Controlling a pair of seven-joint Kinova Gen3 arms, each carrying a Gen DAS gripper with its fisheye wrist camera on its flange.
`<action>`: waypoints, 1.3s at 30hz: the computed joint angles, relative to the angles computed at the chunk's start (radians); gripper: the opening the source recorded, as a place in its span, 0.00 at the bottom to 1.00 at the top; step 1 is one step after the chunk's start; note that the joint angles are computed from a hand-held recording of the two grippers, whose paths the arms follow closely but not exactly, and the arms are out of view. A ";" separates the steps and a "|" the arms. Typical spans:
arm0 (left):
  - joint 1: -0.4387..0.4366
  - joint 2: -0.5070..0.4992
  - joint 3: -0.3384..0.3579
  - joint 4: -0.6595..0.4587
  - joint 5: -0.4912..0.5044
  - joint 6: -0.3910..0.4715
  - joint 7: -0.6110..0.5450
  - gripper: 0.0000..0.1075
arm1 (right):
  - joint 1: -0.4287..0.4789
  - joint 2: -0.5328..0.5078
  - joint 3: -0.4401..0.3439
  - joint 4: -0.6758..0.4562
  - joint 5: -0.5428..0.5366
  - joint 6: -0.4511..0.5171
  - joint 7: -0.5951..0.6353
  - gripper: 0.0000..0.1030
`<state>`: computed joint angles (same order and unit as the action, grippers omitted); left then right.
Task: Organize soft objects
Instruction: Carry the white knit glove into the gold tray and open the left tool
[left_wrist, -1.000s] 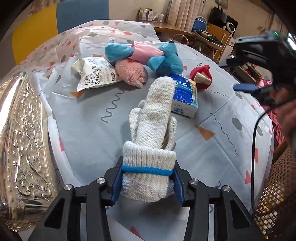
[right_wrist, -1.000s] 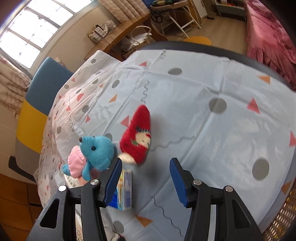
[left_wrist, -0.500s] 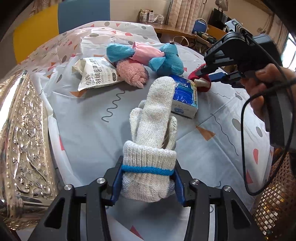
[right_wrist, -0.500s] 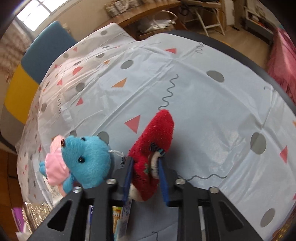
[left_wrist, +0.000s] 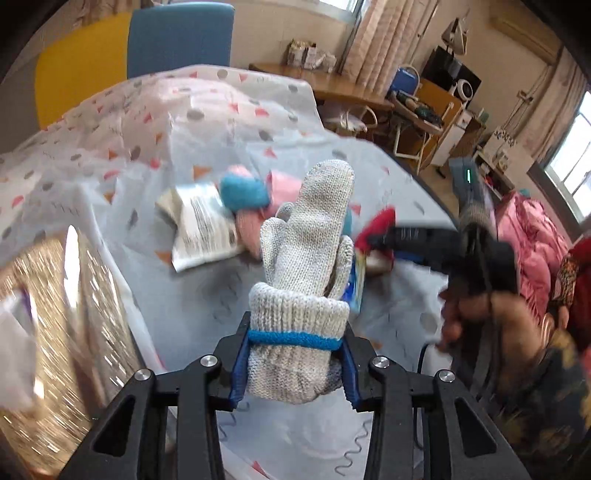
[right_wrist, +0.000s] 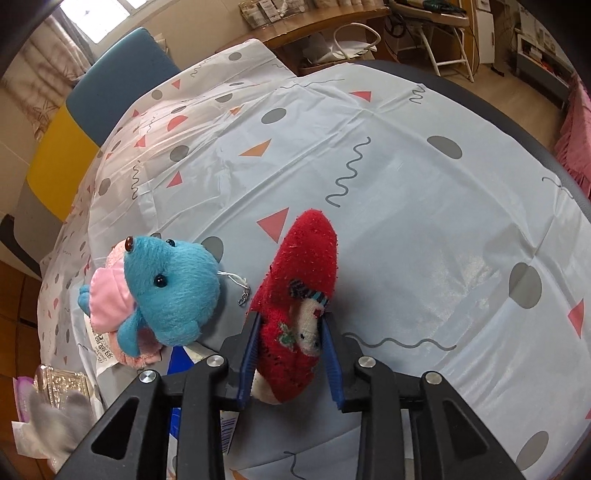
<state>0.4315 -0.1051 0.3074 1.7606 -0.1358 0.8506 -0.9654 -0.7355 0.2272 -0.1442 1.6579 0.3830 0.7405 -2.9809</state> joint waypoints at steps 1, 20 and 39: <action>-0.011 0.000 -0.018 -0.029 0.012 0.018 -0.015 0.38 | -0.002 0.003 0.000 -0.004 0.004 0.005 0.002 0.30; -0.421 -0.319 -0.381 -0.007 0.053 0.169 -0.259 0.39 | -0.013 0.023 0.004 -0.028 0.022 0.030 0.033 0.37; -0.659 -0.556 -0.826 0.386 0.148 0.234 -0.561 0.42 | -0.104 0.091 0.021 -0.131 0.127 0.186 0.076 0.35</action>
